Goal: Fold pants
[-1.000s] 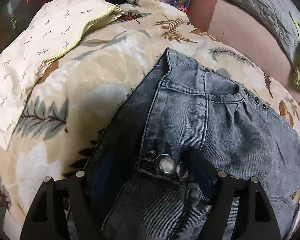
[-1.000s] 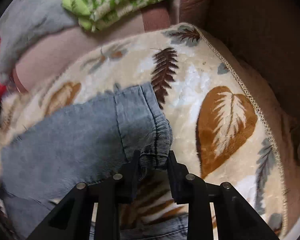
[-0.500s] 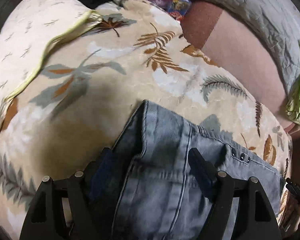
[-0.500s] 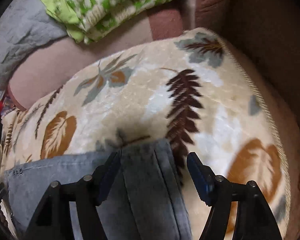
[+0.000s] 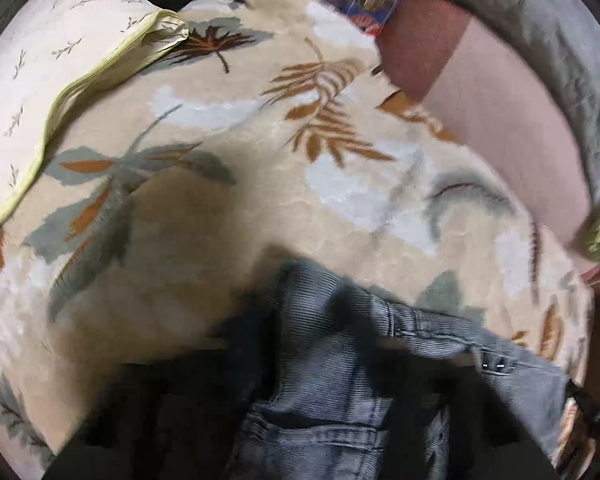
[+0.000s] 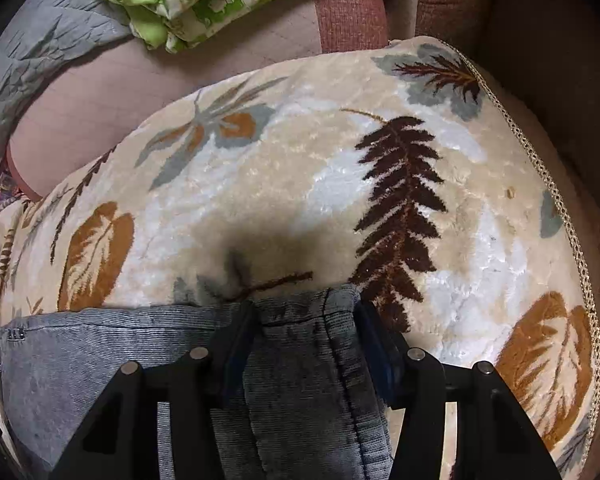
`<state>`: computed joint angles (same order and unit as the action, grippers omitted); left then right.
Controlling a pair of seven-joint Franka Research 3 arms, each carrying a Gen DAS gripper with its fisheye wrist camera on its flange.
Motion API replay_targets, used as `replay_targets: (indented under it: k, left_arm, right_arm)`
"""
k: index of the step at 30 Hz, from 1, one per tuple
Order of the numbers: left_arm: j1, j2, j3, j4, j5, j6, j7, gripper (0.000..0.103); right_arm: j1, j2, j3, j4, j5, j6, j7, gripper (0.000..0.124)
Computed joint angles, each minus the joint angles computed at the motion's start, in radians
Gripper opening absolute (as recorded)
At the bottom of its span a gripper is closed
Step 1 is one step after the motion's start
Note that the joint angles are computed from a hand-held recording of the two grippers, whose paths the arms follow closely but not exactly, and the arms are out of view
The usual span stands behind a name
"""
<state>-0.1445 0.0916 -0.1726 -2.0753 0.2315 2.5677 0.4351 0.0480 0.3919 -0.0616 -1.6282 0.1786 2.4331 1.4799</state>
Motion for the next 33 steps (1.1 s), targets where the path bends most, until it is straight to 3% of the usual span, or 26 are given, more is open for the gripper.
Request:
replay_targets:
  k: [1, 4, 10, 15, 24, 33]
  left_arm:
    - [0.006, 0.002, -0.002, -0.004, -0.038, 0.017, 0.015, 0.017]
    - [0.006, -0.017, -0.002, -0.015, -0.051, 0.027, 0.012, 0.013]
    - [-0.008, -0.171, -0.017, -0.087, 0.105, 0.039, -0.112, 0.013]
    - [-0.018, -0.406, -0.045, -0.220, 0.134, 0.068, -0.163, 0.013]
    - [-0.124, -0.804, -0.103, -0.494, 0.051, 0.023, -0.180, 0.013]
    - [-0.256, -0.979, -0.148, -0.651, -0.026, -0.086, -0.215, 0.013]
  right_arm:
    - [0.007, 0.009, -0.006, 0.016, -0.014, -0.002, 0.015, 0.029]
    - [0.012, -0.005, -0.008, 0.011, -0.025, 0.008, 0.024, 0.018]
    - [0.001, -0.161, 0.010, -0.120, 0.021, 0.119, -0.015, 0.016]
    - [-0.016, -0.361, 0.014, -0.282, 0.109, 0.188, -0.087, 0.015]
    - [-0.019, -0.723, -0.036, -0.626, 0.246, 0.192, -0.231, 0.016]
    - [-0.092, -1.052, -0.072, -0.967, 0.233, 0.115, -0.301, 0.016]
